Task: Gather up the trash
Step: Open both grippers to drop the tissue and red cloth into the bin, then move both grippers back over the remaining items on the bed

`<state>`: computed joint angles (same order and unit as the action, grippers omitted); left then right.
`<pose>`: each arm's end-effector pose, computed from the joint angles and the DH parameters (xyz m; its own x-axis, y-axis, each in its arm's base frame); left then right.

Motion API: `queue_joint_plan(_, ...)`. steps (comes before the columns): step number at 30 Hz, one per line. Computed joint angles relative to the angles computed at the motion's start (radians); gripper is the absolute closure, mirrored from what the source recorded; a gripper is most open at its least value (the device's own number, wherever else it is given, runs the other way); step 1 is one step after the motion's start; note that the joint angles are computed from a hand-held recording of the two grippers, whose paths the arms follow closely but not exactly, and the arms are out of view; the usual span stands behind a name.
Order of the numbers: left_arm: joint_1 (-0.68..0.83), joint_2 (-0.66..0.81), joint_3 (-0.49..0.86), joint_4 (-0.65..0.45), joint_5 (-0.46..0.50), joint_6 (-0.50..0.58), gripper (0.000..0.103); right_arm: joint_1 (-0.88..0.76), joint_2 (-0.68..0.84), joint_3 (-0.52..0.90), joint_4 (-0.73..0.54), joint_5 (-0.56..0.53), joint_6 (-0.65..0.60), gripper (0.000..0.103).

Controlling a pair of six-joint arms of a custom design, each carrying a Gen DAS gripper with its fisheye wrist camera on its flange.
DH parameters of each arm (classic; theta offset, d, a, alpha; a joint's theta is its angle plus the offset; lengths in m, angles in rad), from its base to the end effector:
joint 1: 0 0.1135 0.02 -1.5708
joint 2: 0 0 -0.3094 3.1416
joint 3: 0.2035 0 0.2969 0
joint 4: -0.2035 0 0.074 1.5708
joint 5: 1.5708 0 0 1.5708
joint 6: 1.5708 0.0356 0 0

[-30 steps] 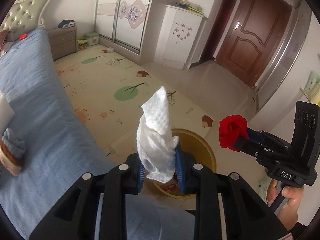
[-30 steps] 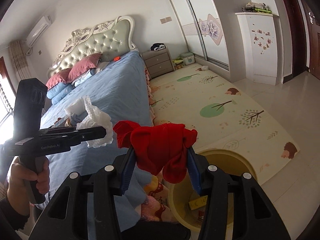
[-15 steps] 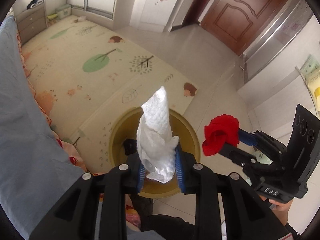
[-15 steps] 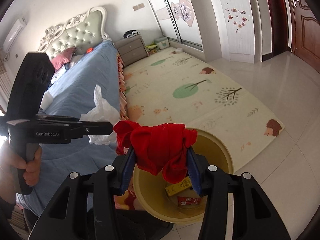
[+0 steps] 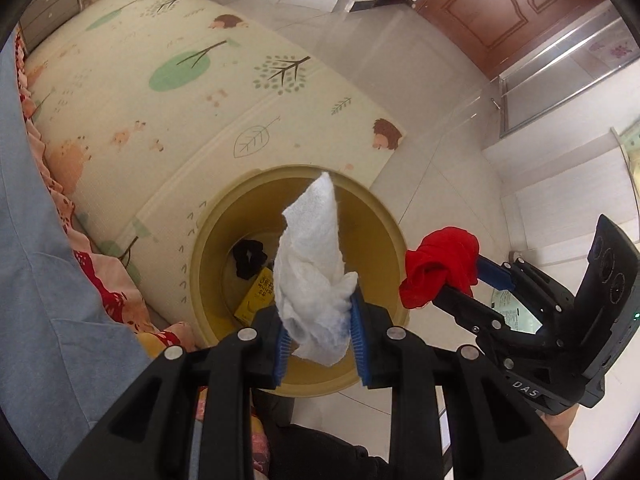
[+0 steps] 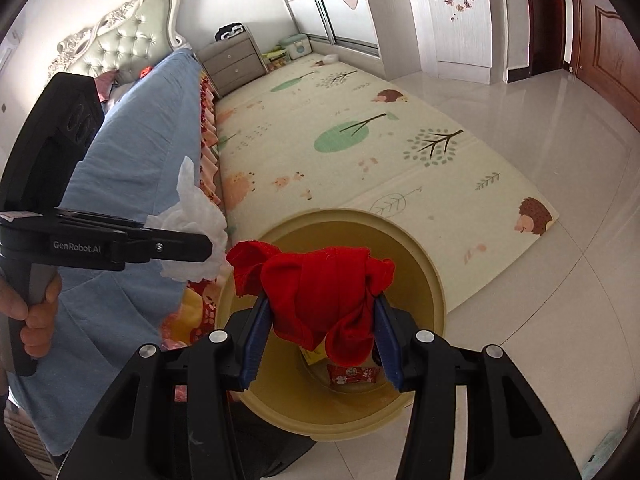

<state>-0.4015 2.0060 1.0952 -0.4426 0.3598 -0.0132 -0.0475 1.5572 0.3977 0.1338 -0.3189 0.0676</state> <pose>0.3626 -0.1676 0.0963 -0.9045 0.3706 -0.2111 0.4238 0.8368 -0.3466 0.2432 -0.0004 0.0882 -0.8601 0.1051 -0.4992 -0.0593 0.9513 0.3025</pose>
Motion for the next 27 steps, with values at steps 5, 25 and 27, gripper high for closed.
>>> queue_joint_plan(5, 0.0, 0.017, 0.009, 0.003, -0.009, -0.02, 0.038, 0.001, 0.068, 0.007, 0.048, 0.005, 0.0, 0.032)
queue_joint_plan(25, -0.008, -0.01, -0.032, 0.081, -0.073, -0.031, 0.007, 0.015, 0.045, -0.013, 0.043, 0.043, 0.038, 0.025)
queue_joint_plan(27, -0.006, -0.027, -0.048, 0.104, -0.071, -0.033, 0.007, 0.013, 0.019, -0.026, 0.045, 0.036, 0.048, 0.025)
